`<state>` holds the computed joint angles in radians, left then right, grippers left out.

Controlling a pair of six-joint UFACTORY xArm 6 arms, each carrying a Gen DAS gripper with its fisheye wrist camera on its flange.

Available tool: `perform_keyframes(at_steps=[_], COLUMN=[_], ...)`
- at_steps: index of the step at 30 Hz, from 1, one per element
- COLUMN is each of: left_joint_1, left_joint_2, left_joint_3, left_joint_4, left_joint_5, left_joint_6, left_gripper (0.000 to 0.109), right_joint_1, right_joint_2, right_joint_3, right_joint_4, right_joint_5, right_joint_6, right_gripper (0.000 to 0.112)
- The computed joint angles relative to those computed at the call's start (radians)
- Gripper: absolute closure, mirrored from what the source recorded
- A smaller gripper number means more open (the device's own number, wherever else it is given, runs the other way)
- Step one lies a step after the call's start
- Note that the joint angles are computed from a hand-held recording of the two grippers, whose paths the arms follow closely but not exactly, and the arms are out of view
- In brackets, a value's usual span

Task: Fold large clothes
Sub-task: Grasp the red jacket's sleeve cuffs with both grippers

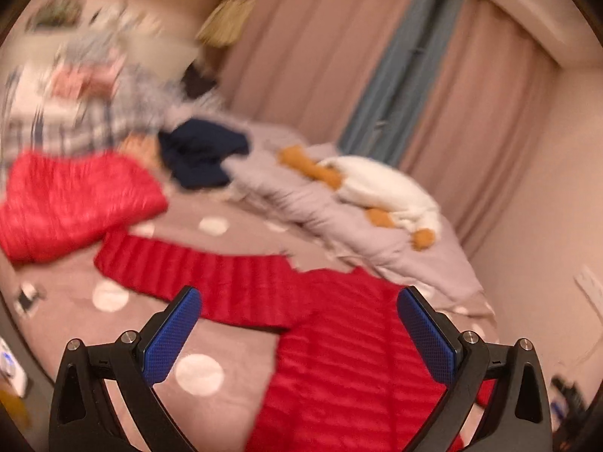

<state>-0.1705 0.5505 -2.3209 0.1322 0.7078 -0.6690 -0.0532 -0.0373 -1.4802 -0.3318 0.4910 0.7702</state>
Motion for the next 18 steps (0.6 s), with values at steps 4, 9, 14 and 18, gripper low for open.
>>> perform_keyframes(at_steps=[4, 9, 14, 18], left_joint_1=[0.102, 0.194, 0.255, 0.274], left_joint_2=[0.179, 0.265, 0.243, 0.339], left_joint_3=[-0.151, -0.158, 0.007, -0.072], left_joint_4=[-0.147, -0.155, -0.338, -0.637], left_joint_5=[0.107, 0.209, 0.0, -0.129], left_joint_6=[-0.059, -0.278, -0.244, -0.046], left_gripper=[0.006, 0.007, 0.008, 0.008], right_joint_1=[-0.107, -0.246, -0.325, -0.319], right_joint_2=[0.124, 0.199, 0.147, 0.146], right_joint_3=[-0.009, 0.036, 0.199, 0.258], right_joint_4=[0.18, 0.406, 0.499, 0.659], right_joint_5=[-0.025, -0.014, -0.159, -0.336], right_joint_6=[-0.008, 0.025, 0.103, 0.022], right_gripper=[0.009, 0.01, 0.011, 0.01])
